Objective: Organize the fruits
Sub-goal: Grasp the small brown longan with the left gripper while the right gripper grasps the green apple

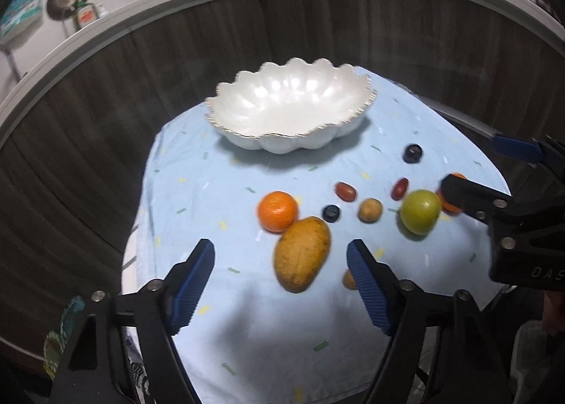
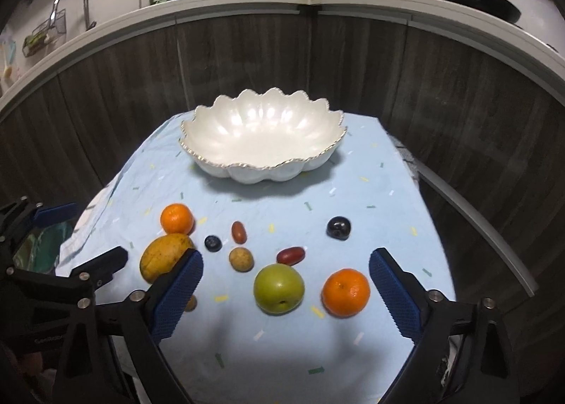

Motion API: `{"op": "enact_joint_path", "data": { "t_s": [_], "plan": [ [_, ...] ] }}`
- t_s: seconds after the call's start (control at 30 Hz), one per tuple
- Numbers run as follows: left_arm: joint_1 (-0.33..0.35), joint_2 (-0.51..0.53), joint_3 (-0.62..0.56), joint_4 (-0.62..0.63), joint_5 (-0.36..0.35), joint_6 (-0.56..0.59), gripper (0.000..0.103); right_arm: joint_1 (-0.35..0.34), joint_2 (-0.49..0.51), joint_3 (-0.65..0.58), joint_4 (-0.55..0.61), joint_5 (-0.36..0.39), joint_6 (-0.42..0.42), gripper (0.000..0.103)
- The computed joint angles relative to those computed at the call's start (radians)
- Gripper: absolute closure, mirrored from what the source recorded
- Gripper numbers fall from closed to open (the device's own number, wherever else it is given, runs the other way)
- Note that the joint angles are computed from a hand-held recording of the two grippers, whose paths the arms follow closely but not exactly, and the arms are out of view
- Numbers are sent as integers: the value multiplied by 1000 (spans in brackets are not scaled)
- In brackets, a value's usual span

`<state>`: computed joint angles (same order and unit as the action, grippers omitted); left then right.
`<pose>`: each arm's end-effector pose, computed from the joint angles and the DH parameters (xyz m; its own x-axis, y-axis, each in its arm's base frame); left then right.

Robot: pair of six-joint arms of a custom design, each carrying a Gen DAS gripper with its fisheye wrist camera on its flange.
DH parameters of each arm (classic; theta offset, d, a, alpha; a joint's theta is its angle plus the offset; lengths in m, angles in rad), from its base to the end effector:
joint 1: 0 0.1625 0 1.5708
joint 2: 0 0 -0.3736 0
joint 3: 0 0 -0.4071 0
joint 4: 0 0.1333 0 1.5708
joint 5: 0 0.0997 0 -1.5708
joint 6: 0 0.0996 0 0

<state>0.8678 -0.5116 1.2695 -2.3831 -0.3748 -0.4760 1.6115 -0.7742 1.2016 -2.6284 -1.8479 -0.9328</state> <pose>-0.2950 -0.6977 0.0346 -0.5731 -0.1730 -0.8010 0.4308 0.7679 -0.4741 0.1375 -0.7696 0.2363 -0.5499 -0.5758 0.6050 -0.7969 0.5787 -0.1734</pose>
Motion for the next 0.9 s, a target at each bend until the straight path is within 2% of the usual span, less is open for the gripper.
{"op": "enact_joint_path", "data": {
  "t_s": [0.07,0.13,0.33,0.57,0.7,0.9],
  "plan": [
    [0,15,-10,-10,-5,31,27,-4,4,-5,15,2,-8,10],
    [0,31,-22,-25,-14,67,27,-7,6,-11,33,5,-19,15],
    [8,68,-59,-13,-64,123,38,-18,20,-34,90,-1,-22,24],
    [31,98,-103,53,-122,107,56,-30,40,-52,109,-11,-40,29],
    [41,113,-121,70,-145,110,59,-33,53,-65,114,-16,-43,29],
    [57,127,-138,95,-176,104,68,-41,78,-95,150,-22,-38,35]
  ]
}}
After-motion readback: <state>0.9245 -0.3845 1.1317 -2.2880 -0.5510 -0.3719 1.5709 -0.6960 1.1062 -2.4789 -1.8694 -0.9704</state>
